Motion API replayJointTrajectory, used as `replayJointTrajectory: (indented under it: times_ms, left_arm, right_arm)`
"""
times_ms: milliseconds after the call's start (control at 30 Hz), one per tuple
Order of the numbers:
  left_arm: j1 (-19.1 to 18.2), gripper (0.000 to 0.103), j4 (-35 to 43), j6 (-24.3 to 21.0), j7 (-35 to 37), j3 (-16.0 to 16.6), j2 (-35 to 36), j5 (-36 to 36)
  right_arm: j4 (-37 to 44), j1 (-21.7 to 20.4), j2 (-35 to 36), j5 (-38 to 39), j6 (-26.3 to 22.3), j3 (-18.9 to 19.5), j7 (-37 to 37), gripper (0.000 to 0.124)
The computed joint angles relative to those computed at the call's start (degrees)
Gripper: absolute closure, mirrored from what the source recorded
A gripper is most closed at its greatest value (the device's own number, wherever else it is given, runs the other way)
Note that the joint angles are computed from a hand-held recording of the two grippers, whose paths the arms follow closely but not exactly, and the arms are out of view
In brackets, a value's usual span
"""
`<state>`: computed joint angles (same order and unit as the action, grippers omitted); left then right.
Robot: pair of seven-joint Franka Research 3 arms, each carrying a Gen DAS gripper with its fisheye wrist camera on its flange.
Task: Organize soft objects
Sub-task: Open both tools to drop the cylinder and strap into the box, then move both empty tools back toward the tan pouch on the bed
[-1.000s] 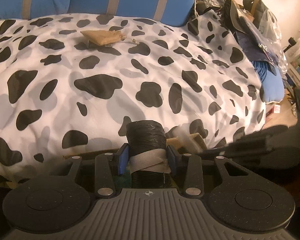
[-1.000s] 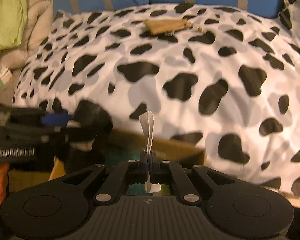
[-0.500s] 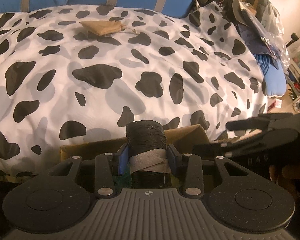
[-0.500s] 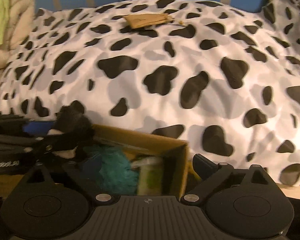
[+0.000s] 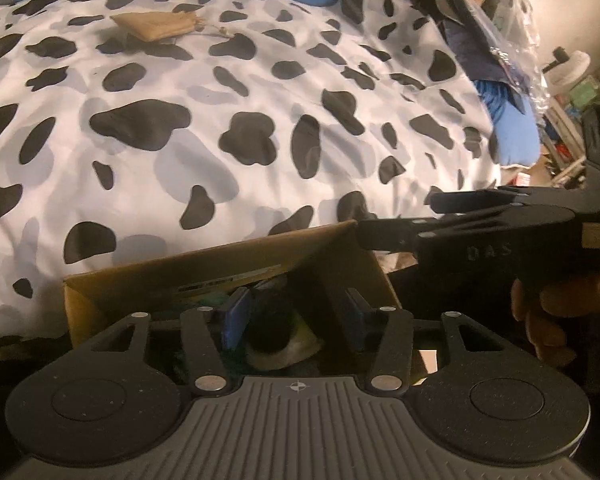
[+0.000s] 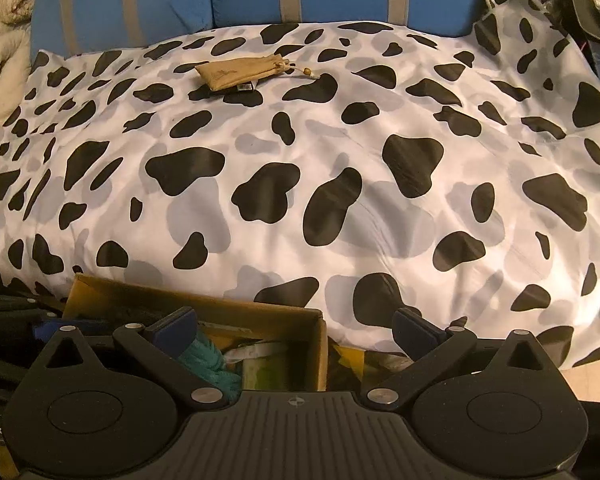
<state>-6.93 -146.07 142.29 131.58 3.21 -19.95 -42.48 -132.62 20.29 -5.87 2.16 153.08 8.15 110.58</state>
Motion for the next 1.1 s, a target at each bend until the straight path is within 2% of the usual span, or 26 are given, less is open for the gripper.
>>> replayJointTrajectory:
  times_ms: [233,567,633,667,700,900,1100]
  left_arm:
    - [1.53,0.054,-0.76,4.88,-8.02,-2.07,0.25,6.84]
    - [1.37,0.053,-1.71,10.62,-17.77,-2.32,0.68,17.81]
    - [1.11,0.045,-1.74,11.31,-18.72,-2.00,0.75,18.97]
    - [0.98,0.035,-1.71,11.67,-19.01,-1.84,0.82,19.50]
    - [0.64,0.032,-1.71,11.99,-18.86,-1.51,0.85,19.65]
    - [0.90,0.031,-0.34,13.25,-19.00,-0.89,2.28,21.80]
    - [1.61,0.030,0.83,13.38,-19.63,-0.38,3.09,22.58]
  right_arm:
    - [0.25,0.17,0.14,0.76,-0.48,-0.06,-0.56,0.021]
    - [1.38,0.74,1.18,1.65,-1.89,-0.14,-2.78,0.021]
    - [1.51,0.85,1.30,2.11,-2.01,-0.21,-3.27,0.021]
    - [1.62,0.90,1.38,2.35,-2.07,-0.24,-3.59,0.021]
    - [1.73,0.97,1.48,2.66,-2.09,-0.28,-3.98,0.021]
    - [1.93,1.43,1.83,5.87,-1.39,-0.50,-7.27,0.021]
    - [2.64,1.58,2.31,5.77,-1.06,-0.35,-8.24,0.021]
